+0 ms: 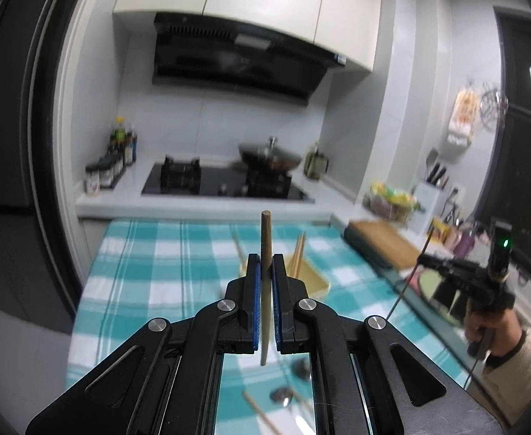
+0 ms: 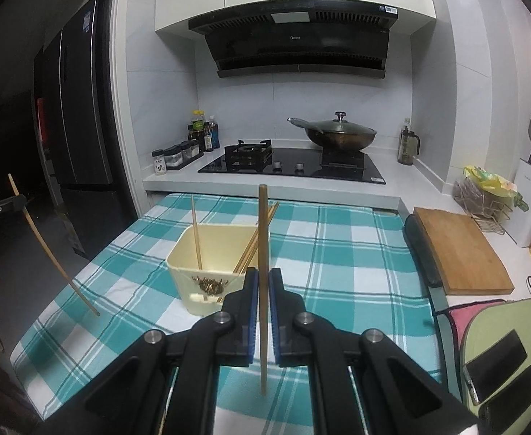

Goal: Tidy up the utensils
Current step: 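Carry the left tool's chopstick into the cream holder and open it while the right tool releases its chopstick there, then move both open tools back over the remaining spoons and chopsticks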

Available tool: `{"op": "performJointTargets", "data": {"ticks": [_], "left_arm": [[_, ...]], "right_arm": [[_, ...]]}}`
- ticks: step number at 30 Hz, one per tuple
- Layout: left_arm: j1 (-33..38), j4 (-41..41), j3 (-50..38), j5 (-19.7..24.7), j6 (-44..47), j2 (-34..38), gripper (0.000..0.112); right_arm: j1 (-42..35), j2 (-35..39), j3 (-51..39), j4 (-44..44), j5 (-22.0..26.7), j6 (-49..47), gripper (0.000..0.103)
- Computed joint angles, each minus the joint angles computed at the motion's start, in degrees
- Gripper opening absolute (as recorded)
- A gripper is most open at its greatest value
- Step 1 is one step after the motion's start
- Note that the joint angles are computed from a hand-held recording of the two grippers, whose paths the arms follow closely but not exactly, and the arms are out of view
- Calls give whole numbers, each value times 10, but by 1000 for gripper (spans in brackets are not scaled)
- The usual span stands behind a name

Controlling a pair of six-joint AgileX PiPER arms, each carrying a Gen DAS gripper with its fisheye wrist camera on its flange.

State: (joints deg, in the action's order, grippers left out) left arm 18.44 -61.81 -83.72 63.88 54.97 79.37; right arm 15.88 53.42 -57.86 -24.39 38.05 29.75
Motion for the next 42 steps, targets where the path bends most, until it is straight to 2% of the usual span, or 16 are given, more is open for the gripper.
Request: {"op": "performJointTargets", "data": {"ticks": [2, 6, 9, 11, 12, 16, 19, 24, 25, 26, 27, 28, 30, 35, 38, 42], "left_arm": [[-31, -9, -49, -25, -28, 22, 4], [-148, 67, -125, -143, -104, 74, 4], [-223, 172, -213, -164, -196, 154, 4], [-263, 244, -275, -150, -263, 216, 4], [-281, 280, -315, -133, -297, 255, 4], [-323, 383, -454, -47, -385, 383, 4], [-339, 417, -537, 1, -423, 459, 4], [-352, 421, -552, 8, -432, 501, 6], [-355, 430, -579, 23, -450, 516, 7], [-353, 432, -583, 30, -464, 519, 14], [-349, 425, -572, 31, -471, 512, 28], [-341, 414, -541, 20, -467, 495, 34], [-321, 387, -438, -19, -426, 435, 46], [-256, 339, -157, -110, -299, 271, 60], [-186, 296, 15, -139, -195, 178, 68], [-88, 247, 240, -205, -77, 97, 68]], "right_arm": [[-11, 26, -40, -8, -16, 2, 6], [-29, 84, -107, -17, -85, 19, 6], [-49, 147, -146, 8, -140, 0, 6], [-61, 198, -172, 47, -150, -31, 6], [-71, 226, -188, 100, -144, -76, 6], [-112, 326, -236, 273, -98, -204, 6], [-124, 376, -249, 304, -79, -220, 6], [-144, 419, -254, 382, -73, -283, 9], [-146, 424, -256, 390, -72, -287, 10], [-148, 427, -258, 393, -69, -288, 10], [-151, 429, -260, 401, -68, -293, 16], [-155, 418, -248, 413, -74, -299, 25], [-158, 386, -213, 428, -94, -311, 32], [-183, 281, -101, 457, -92, -373, 35], [-198, 198, 11, 444, -94, -392, 40], [-210, 83, 187, 409, -106, -376, 40]]}}
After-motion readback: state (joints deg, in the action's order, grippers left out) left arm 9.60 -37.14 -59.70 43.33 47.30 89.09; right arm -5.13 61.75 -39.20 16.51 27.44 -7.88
